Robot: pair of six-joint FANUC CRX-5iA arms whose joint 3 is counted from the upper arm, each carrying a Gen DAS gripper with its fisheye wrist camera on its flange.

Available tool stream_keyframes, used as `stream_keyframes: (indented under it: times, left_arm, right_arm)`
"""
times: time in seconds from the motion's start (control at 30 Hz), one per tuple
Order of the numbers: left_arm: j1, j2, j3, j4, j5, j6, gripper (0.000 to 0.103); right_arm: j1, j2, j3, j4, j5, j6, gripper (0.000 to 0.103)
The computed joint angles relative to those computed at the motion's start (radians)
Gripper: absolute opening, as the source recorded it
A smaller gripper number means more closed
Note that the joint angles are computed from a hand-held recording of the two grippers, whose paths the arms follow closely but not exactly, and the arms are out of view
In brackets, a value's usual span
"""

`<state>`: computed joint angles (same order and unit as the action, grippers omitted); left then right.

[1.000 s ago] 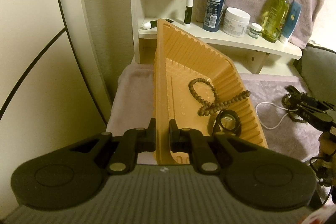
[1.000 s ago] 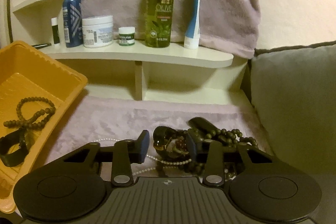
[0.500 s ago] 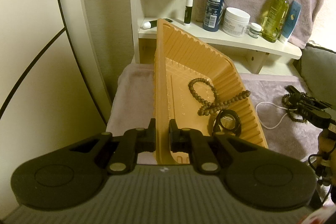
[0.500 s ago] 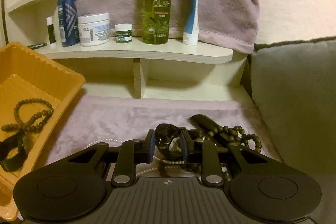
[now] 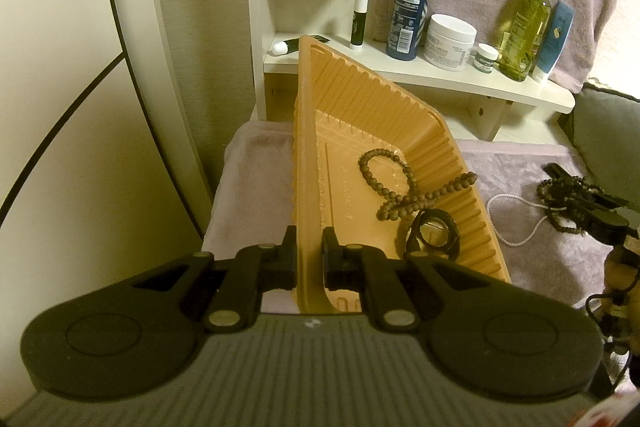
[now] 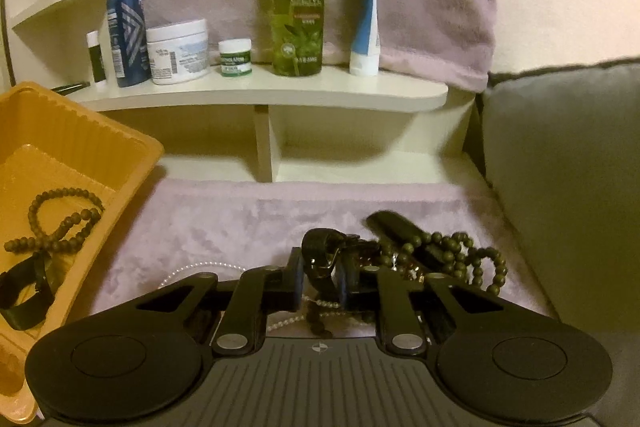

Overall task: Organize jewelry
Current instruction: 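Grasp a dark bracelet from the bead pile with the right gripper, then carry the dark bracelet into the orange tray and open the right gripper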

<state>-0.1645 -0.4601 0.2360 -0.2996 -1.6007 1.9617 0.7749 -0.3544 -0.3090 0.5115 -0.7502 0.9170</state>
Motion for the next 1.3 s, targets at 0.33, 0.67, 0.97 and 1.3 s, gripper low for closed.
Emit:
stream_keyframes:
  times: [0.33,0.67,0.97,1.3]
  left_arm:
    - [0.004,-0.003,-0.006,0.003,0.004,0.001,0.01]
    - [0.0,0.0,-0.005,0.001,0.005,0.002,0.01]
    - [0.007,0.0,-0.004,0.006,0.005,-0.007,0.01]
    - [0.011,-0.003,-0.007,0.009,0.006,-0.012,0.01]
  right_arm:
    - [0.019,-0.04,-0.026,0.068,0.072,0.007,0.015]
    - [0.052,-0.05,0.034,-0.038,0.139,0.135,0.015]
    - [0.079,-0.023,0.202,-0.558,0.068,0.684,0.015]
    - [-0.021,0.065,0.388,-1.036,-0.192,1.136,0.015]
